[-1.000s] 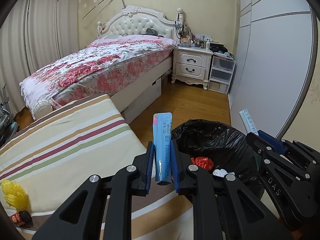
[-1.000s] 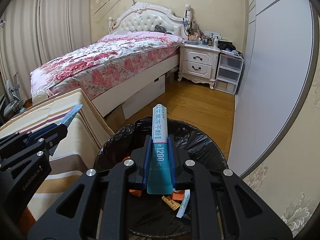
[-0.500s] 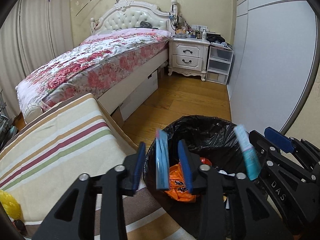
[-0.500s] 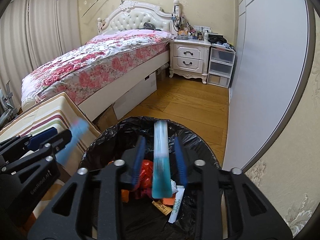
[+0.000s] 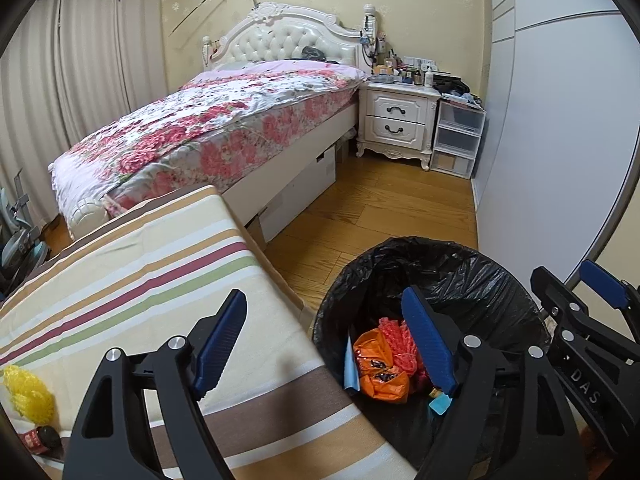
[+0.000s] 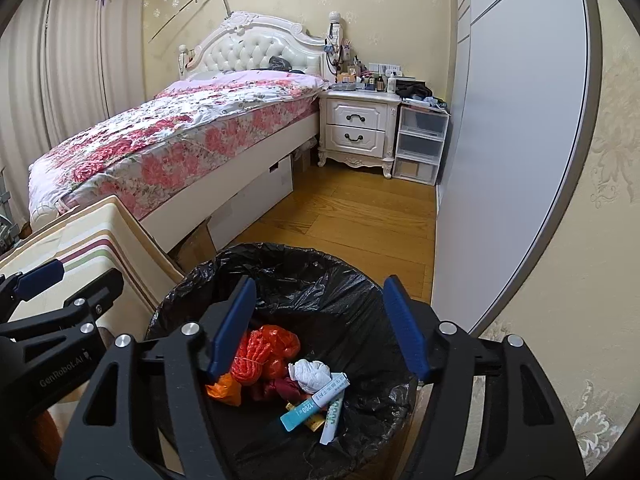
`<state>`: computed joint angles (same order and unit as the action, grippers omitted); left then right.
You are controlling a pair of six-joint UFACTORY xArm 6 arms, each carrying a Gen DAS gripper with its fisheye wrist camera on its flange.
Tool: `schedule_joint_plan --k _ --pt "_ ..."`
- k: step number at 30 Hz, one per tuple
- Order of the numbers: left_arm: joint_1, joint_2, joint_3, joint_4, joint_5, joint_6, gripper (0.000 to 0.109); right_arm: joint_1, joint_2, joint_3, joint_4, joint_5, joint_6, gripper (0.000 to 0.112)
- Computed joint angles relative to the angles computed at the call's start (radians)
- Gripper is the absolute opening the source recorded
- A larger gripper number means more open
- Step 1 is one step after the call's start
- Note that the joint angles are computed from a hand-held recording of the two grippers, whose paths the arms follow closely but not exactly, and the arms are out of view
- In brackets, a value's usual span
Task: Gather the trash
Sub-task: 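Open both tools to drop the tubes into the bin, then return both tools to the yellow foam net and red bottle on the bed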
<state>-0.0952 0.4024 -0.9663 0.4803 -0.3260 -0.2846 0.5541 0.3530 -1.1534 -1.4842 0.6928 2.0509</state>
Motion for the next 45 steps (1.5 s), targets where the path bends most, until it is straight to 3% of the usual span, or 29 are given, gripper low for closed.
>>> schedule_joint_plan --k 3,13,23,29,32,45 --pt "0.013 -0.021 0.029 -0.031 -0.007 0.026 0.079 0.018 -0.012 0.010 0.002 0.011 -0.011 0.073" --pt "0.096 -0.129 0.180 -0.075 -0.036 0.101 0.080 0.080 -0.024 0.015 0.050 -0.006 -0.052 0.074" --pt "0.265 -0.221 0.319 -0.020 -0.053 0.092 0.080 0.153 0.042 -0.079 0.085 -0.086 -0.120 0.074" --pt "0.414 -0.256 0.343 0.070 -0.057 0.021 0.080 0.196 0.142 -0.219 0.133 -0.141 -0.228 0.074" --pt "0.469 -0.259 0.346 0.045 -0.060 0.044 0.080 0.217 0.208 -0.319 0.184 -0.166 -0.317 0.074" --pt "0.676 -0.209 0.289 0.014 -0.034 0.061 0.080 0.318 0.566 -0.862 0.576 -0.208 -0.829 0.074"
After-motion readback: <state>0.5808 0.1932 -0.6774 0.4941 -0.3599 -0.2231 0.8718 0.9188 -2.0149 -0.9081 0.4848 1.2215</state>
